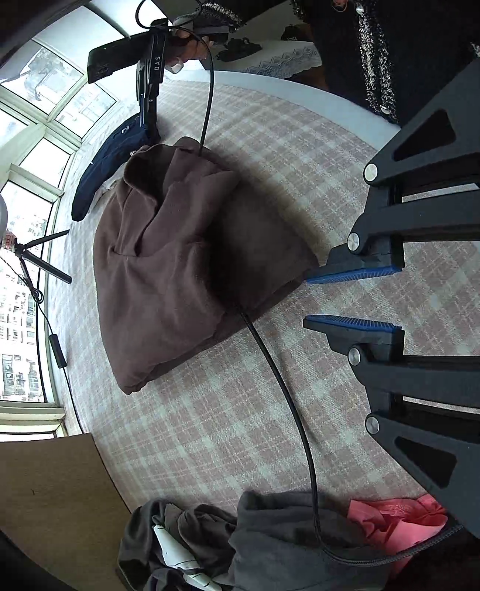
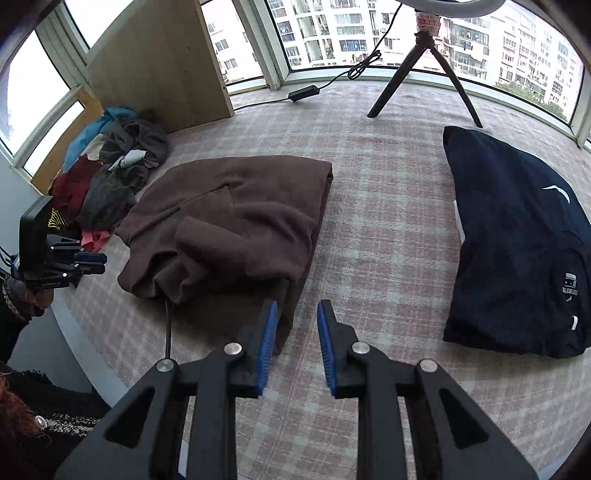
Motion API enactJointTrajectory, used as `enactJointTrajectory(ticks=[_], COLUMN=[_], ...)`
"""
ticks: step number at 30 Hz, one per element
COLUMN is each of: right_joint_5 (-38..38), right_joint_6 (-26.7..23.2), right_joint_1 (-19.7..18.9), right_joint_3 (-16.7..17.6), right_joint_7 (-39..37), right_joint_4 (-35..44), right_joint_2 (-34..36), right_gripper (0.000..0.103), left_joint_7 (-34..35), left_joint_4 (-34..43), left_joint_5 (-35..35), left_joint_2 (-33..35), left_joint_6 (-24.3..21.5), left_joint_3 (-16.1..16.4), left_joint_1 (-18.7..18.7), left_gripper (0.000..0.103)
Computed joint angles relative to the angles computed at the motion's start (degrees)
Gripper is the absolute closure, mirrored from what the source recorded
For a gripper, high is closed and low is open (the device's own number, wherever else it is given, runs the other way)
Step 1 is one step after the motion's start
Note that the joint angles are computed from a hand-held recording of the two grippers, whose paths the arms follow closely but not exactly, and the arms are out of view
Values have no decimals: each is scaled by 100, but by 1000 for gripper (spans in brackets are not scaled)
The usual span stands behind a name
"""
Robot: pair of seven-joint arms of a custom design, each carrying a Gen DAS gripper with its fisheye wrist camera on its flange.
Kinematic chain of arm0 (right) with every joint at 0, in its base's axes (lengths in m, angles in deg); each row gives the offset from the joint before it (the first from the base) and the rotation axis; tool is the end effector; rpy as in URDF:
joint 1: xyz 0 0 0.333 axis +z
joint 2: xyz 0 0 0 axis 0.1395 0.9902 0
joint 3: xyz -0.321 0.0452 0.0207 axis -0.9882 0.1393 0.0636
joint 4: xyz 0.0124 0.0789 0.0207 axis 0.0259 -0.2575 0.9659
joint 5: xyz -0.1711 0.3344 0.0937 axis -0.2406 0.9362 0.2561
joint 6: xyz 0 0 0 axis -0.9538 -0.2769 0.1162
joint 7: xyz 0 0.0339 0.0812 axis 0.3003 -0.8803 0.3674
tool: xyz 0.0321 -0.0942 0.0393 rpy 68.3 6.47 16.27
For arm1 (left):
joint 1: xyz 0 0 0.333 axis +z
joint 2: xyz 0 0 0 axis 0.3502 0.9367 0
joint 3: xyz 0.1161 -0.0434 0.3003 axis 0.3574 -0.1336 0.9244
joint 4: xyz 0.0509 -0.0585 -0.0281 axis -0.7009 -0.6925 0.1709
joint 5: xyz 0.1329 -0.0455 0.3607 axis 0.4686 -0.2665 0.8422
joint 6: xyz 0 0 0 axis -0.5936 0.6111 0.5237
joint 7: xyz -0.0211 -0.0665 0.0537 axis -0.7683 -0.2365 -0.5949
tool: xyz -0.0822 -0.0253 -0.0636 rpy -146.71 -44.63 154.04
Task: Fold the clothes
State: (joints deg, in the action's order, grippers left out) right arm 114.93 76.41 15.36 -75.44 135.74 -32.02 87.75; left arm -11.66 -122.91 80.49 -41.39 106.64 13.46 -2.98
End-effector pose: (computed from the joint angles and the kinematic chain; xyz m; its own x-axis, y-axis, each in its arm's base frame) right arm 0.5788 0.1107 0.5908 0.6857 -0.6659 -0.2938 -0.7067 -0.5126 -0.4876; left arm 0.3808 -0.2931 0.5265 -0.0866 -0.9637 0.2525 -0.9152 -0.0231 -0.4023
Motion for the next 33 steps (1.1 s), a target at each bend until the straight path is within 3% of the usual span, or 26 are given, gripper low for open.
enactJointTrajectory(ticks=[1, 3, 6, 10, 12, 14, 16, 19, 23, 25, 29, 30, 33], right_joint_5=[181, 505, 741, 739, 1083, 1335, 1056, 560, 868, 1289, 839, 611, -39], right_joint_6=[-80, -464, -1380, -1910, -2224, -2003, -1345, -768, -534, -414, -100, -123, -120], right_joint_1=[-20, -55, -133, -248, -346, -380, -275, -83, -91, -173, -78, -30, 144], right_joint_3=[-14, -35, -25, -84, -224, -255, -141, 8, 39, 39, 112, 146, 233], right_joint_7=[74, 401, 1324, 618, 454, 685, 1021, 1942, 2989, 3506, 3956, 3916, 3699], right_joint_4=[60, 317, 764, 566, 621, 547, 407, 423, 376, 299, 490, 601, 787], right_joint_2=[-22, 104, 422, -138, -232, -235, -168, 275, 702, 804, 958, 1013, 1081], right_gripper=[68, 67, 66, 66, 66, 56, 55, 55, 55, 55, 55, 55, 56], left_joint_7=[-3, 67, 182, -124, -262, -347, -480, -454, -72, -94, -411, -445, -685], left_joint_4=[17, 167, 388, 230, 155, 161, 194, 318, 314, 310, 551, 605, 781], left_joint_5=[-27, -421, -1076, -615, -562, -703, -783, -1334, -2535, -2744, -2319, -2251, -1755], left_joint_2=[-59, 59, 167, -600, -885, -691, -440, 292, 793, 863, 1101, 1152, 1270], left_joint_6=[69, 128, 48, -196, -215, -35, 147, 448, 1141, 1278, 889, 826, 631], left_joint_3=[23, 193, 370, 204, 365, 298, 305, 414, 505, 447, 290, 255, 117], left_joint_1=[3, -71, -122, 140, 28, 117, 116, -22, -127, -34, 254, 298, 429], left_gripper=[77, 68, 69, 69, 64, 57, 54, 55, 55, 53, 53, 56, 78])
